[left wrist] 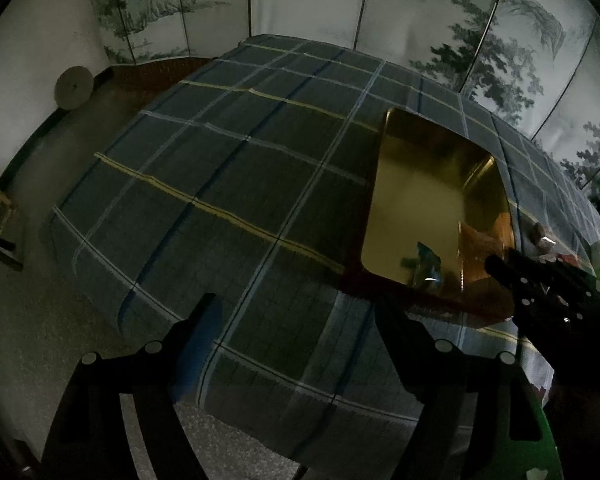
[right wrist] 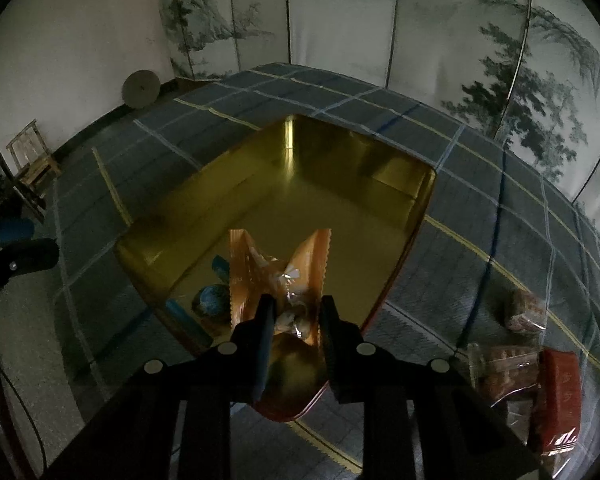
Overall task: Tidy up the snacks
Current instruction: 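Carry the orange snack bag into the gold tin with the right tool and release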
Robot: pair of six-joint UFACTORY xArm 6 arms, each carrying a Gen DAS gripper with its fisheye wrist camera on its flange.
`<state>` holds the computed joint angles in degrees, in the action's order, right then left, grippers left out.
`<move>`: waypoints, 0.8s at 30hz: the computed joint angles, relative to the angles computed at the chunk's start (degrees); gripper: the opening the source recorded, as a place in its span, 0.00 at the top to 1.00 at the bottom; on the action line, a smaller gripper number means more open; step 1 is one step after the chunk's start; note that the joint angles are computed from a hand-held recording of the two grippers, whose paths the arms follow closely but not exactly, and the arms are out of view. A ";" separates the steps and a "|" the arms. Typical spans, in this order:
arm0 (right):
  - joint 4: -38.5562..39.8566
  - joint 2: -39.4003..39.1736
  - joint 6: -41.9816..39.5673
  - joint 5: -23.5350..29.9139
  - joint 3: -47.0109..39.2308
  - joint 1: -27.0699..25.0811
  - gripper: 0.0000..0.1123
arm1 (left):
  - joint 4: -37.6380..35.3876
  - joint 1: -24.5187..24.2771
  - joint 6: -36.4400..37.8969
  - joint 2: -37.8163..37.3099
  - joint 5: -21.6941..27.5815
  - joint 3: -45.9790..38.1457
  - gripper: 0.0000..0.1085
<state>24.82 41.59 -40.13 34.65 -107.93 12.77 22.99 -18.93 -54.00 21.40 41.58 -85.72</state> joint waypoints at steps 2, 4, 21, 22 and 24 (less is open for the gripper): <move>-0.17 0.42 0.35 0.30 -0.65 0.02 0.79 | -0.02 -0.02 0.00 0.08 0.05 -0.02 0.31; 0.23 0.60 0.25 0.42 -0.90 -0.02 0.78 | -0.19 -0.15 0.45 0.34 0.42 -0.39 0.31; 5.16 -4.19 -3.21 -2.34 5.60 -1.80 0.66 | -0.14 -3.90 3.38 5.58 2.76 -7.99 0.31; 5.60 -4.88 -3.45 -2.74 6.55 -2.14 0.65 | -0.61 -4.33 4.19 6.31 2.60 -8.96 0.31; 5.56 -6.37 -2.59 -3.15 8.55 -3.28 0.65 | -2.13 -4.93 5.84 7.67 2.11 -10.73 0.31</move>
<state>30.38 35.22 -42.73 31.50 -99.38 9.49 20.85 -23.86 -48.16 29.07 43.69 -96.46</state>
